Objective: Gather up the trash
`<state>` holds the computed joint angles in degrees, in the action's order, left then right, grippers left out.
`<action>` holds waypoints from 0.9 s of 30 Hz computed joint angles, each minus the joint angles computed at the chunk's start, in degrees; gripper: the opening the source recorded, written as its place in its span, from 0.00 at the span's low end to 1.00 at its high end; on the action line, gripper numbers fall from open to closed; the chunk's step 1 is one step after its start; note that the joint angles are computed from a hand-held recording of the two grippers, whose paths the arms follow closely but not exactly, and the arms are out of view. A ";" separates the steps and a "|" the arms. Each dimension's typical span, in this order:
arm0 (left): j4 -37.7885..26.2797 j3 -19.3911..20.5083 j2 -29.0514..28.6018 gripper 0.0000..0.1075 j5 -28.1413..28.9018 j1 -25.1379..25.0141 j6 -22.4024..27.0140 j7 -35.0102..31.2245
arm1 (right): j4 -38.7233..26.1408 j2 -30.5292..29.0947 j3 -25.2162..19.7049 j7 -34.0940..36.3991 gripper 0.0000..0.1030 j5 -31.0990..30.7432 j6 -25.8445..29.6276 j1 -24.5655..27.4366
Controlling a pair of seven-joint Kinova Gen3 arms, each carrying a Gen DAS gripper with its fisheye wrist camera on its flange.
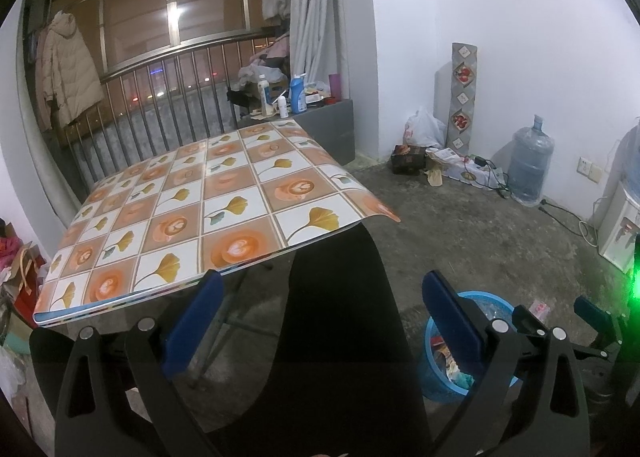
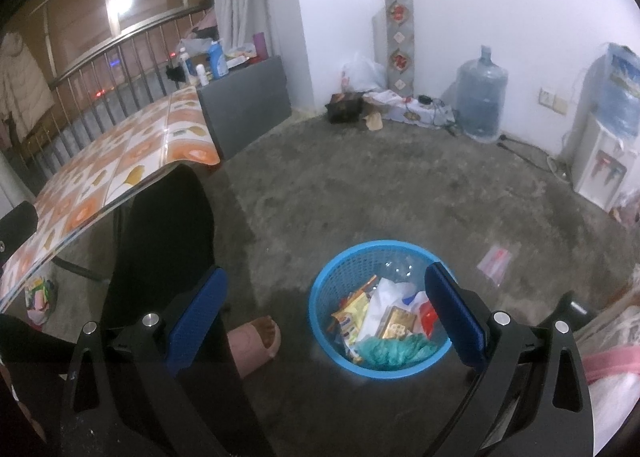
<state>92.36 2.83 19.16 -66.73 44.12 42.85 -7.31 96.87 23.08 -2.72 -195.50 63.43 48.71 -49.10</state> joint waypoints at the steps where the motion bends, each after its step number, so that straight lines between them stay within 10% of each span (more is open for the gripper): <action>1: 0.00 0.03 0.04 0.91 -0.05 0.03 -0.03 0.01 | 0.01 0.01 0.02 -0.07 0.92 0.04 -0.01 0.01; 27: 0.82 0.53 -0.56 0.91 -1.04 -0.34 0.02 -0.08 | -0.67 0.02 0.02 1.05 0.92 -1.28 -0.22 -0.06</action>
<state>93.17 3.36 18.60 -67.77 43.78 42.87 -7.39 96.19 23.10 -2.70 -194.46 62.16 48.49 -49.17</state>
